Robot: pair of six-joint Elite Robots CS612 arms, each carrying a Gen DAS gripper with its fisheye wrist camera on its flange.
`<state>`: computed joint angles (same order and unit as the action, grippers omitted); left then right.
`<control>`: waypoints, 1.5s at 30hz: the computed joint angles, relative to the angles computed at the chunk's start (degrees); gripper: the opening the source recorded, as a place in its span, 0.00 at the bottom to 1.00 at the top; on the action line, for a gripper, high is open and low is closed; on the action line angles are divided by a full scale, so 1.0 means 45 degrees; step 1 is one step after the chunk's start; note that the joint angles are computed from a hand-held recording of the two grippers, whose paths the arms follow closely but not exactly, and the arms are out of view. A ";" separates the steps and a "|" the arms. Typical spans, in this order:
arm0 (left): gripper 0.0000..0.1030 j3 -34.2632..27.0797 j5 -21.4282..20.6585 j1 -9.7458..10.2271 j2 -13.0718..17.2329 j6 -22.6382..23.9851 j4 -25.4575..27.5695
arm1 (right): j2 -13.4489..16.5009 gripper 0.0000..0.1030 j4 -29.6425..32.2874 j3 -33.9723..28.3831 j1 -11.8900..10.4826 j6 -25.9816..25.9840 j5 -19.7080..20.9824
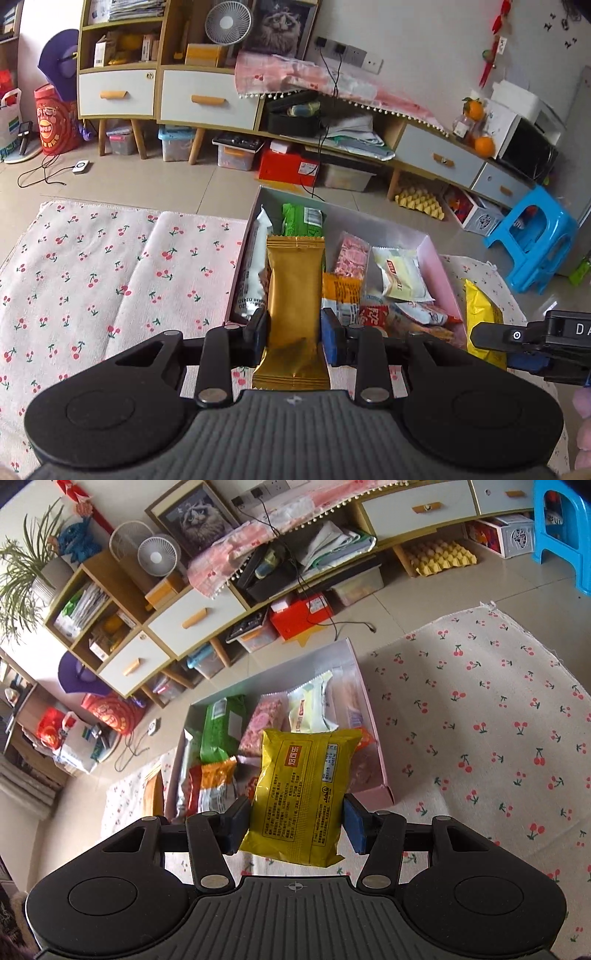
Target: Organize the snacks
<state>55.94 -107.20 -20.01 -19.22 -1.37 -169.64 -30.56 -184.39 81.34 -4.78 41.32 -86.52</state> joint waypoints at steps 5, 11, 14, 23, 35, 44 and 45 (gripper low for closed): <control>0.27 -0.0752 0.0020 -0.0047 0.0484 -0.0453 -0.0158 | 0.0469 0.51 -0.0885 -0.0457 -0.0095 0.0620 -0.0059; 0.27 -0.1162 -0.0097 -0.0083 0.0797 -0.1101 -0.0299 | 0.0924 0.51 -0.1538 -0.0869 -0.0096 0.0881 -0.0488; 0.28 -0.1147 0.0054 -0.0136 0.0817 -0.0846 -0.0377 | 0.1090 0.53 -0.1730 -0.1011 -0.0081 0.0771 -0.0713; 0.68 -0.0794 0.0382 -0.0197 0.0651 -0.0672 -0.0837 | 0.1078 0.78 -0.2031 -0.0928 -0.0092 0.0304 -0.0622; 0.90 0.1027 0.1373 -0.0199 -0.0485 0.0387 -0.0789 | 0.0211 0.84 -0.1686 0.0229 -0.0056 -0.0230 -0.0324; 0.97 0.2321 0.1612 -0.0009 -0.1335 0.0401 -0.0518 | -0.0572 0.86 -0.0828 0.1269 0.0202 -0.1048 -0.0922; 0.98 0.2422 0.1595 0.0007 -0.1405 0.0329 -0.0448 | -0.0663 0.86 -0.0755 0.1400 0.0223 -0.1050 -0.0908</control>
